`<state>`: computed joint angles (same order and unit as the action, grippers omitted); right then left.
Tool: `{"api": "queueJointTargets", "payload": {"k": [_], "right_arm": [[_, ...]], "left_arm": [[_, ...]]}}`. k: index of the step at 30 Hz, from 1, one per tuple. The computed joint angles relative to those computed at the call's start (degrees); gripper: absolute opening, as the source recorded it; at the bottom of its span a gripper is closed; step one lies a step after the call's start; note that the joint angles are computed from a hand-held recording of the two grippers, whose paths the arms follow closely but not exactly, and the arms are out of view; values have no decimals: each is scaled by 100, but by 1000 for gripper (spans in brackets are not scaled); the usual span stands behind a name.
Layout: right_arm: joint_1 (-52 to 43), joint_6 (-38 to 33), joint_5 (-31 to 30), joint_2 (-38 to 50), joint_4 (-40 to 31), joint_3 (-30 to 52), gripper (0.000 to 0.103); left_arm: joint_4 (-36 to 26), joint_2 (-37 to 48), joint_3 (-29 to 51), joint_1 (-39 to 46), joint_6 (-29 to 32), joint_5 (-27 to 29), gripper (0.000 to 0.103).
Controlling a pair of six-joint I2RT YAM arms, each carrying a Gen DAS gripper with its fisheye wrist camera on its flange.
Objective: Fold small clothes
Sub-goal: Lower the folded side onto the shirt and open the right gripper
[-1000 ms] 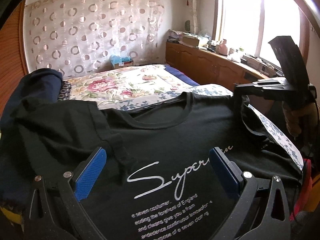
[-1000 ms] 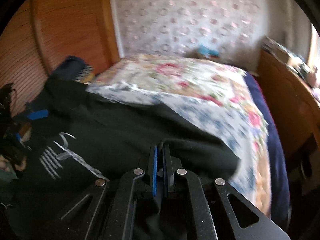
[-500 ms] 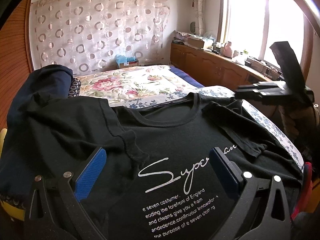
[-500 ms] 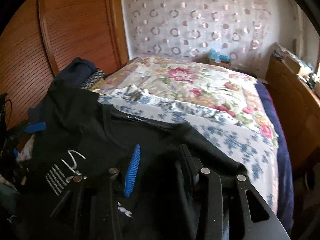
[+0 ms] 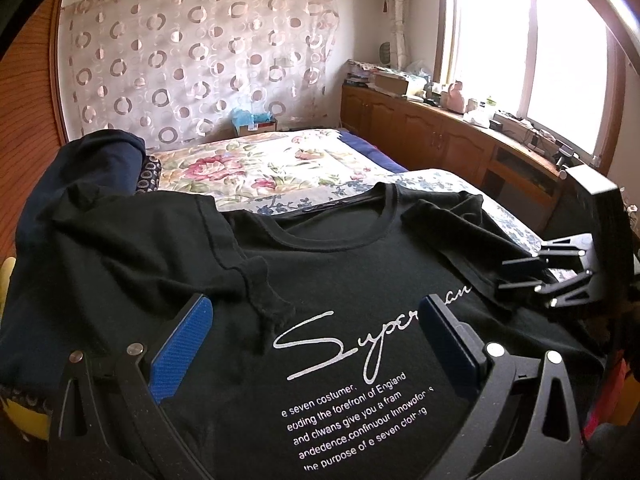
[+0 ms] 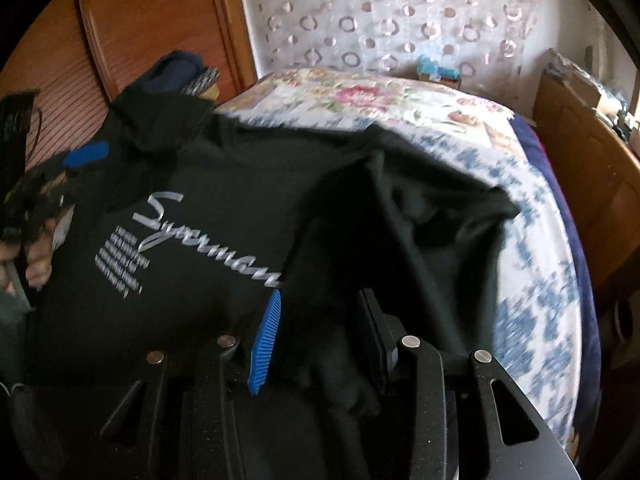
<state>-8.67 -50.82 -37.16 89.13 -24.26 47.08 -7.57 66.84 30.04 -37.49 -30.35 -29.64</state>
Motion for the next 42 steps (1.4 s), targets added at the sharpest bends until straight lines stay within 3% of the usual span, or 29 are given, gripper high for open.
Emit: {"api": "queueJointTargets", "payload": {"k": [8,13,16,17,21,26,31,34,42], "right_arm": [[63,-171,143,-223,336,-518,41],[-78,-396,238,-181,634,-658,29],[-76,-425,280,-270,694,-723,17],[-81,-396,293,-284,733,-738,9],[-237,-483,61,-303,413,-586,5],[-456,-909,-493,-274,-605,-237,5],[-392,-1066,-462,-136,-786,-212,5],[-361,-949,-465,-97,-776,-153,7],[-434,-469,-572,-171,-389,134,43]], "left_arm": [[-71,-24,-6,-104,-81,-80,103],[-84,-26,-27,-148,-170,-131,103],[-90,-59,-71,-165,-208,-145,103],[-103,-68,-74,-176,-217,-157,103],[-192,-148,-71,-196,-232,-206,103],[-271,-273,-80,-124,-218,-209,103],[-344,-356,-82,21,-177,-149,103],[-425,-452,-76,173,-114,-131,103],[-742,-1070,-108,1044,358,132,103]]}}
